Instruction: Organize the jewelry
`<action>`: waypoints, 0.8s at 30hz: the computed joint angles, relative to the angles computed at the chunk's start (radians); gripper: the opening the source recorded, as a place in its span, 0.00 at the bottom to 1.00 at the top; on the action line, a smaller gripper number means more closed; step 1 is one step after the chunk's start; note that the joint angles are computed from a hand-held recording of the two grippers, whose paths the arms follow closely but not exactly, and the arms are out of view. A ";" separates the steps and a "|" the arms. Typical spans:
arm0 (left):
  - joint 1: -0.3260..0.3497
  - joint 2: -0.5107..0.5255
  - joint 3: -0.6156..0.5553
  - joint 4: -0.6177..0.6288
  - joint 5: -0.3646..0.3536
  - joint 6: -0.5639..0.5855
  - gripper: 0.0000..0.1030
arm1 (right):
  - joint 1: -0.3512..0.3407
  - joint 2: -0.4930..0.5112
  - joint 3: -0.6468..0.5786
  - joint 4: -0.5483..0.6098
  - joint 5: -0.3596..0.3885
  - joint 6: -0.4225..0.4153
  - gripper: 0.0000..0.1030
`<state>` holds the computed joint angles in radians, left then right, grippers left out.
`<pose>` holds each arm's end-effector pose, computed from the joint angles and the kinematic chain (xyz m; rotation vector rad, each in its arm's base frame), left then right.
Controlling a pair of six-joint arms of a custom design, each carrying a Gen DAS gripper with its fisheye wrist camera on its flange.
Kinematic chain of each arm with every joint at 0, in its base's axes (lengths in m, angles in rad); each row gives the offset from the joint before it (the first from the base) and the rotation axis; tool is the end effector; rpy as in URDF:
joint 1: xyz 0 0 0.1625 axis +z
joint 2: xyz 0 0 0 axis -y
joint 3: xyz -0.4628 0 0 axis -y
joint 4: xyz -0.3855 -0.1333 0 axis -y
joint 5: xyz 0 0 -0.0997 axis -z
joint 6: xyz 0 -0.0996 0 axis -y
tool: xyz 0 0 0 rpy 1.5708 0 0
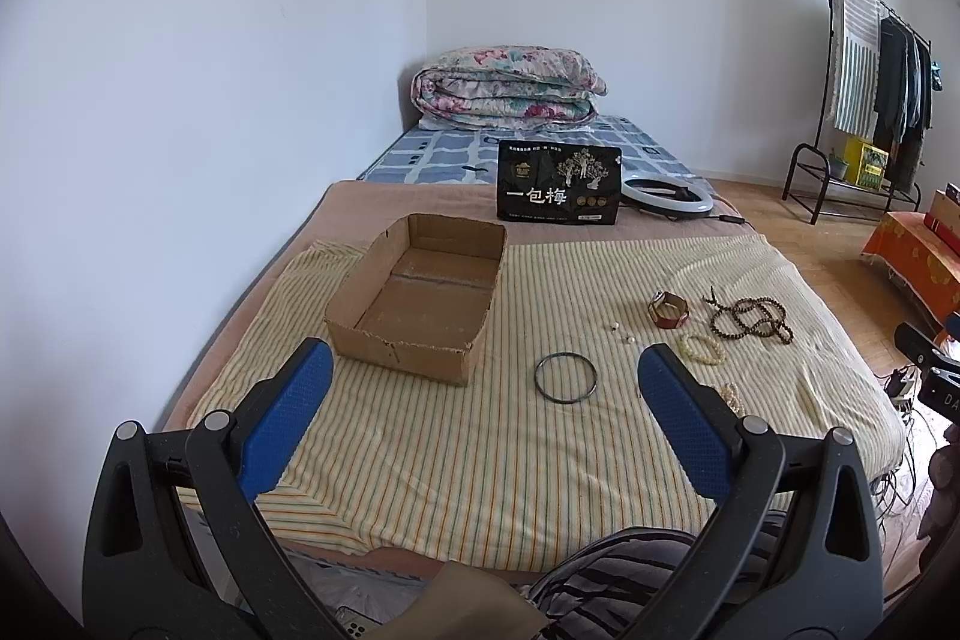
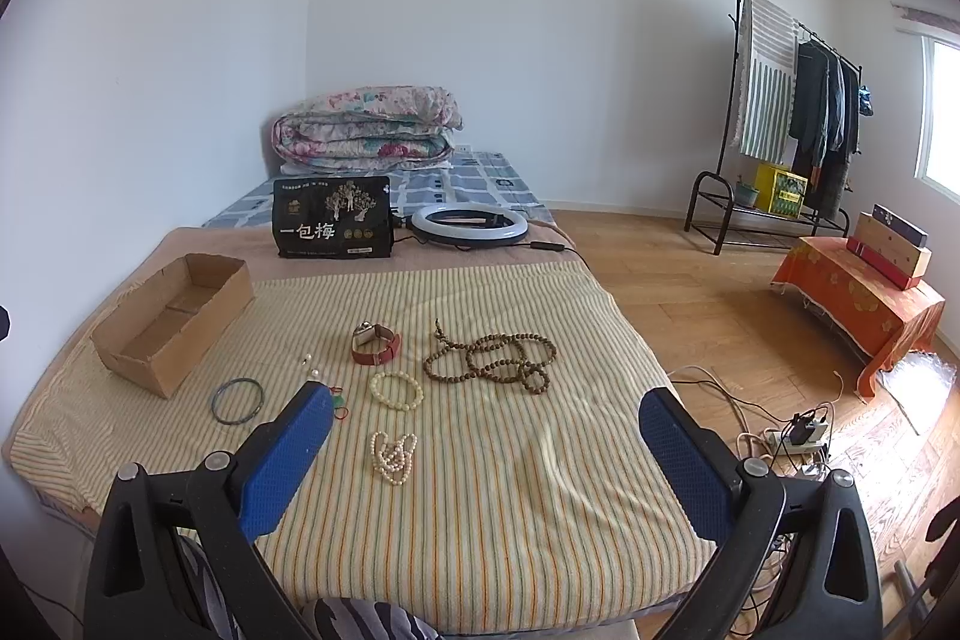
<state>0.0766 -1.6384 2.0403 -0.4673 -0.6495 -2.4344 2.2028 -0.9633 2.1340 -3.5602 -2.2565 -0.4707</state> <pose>-0.2529 -0.2327 0.3700 -0.0626 1.7886 -1.3267 0.3749 -0.3932 0.2076 0.9092 -2.1643 1.0699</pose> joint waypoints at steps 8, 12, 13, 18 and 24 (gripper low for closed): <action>0.025 -0.015 0.023 -0.051 0.021 0.039 1.00 | -0.003 0.015 -0.015 0.013 -0.008 0.001 1.00; 0.055 -0.038 0.034 -0.098 0.049 0.096 1.00 | -0.008 0.020 -0.025 0.027 -0.009 0.006 1.00; 0.065 -0.043 0.035 -0.106 0.056 0.110 1.00 | -0.011 0.020 -0.026 0.030 -0.007 0.008 1.00; 0.109 -0.072 0.052 -0.183 0.086 0.193 1.00 | -0.035 0.023 -0.033 0.059 0.008 0.028 1.00; 0.187 -0.108 0.080 -0.342 0.135 0.369 1.00 | -0.067 0.027 -0.049 0.099 0.019 0.038 1.00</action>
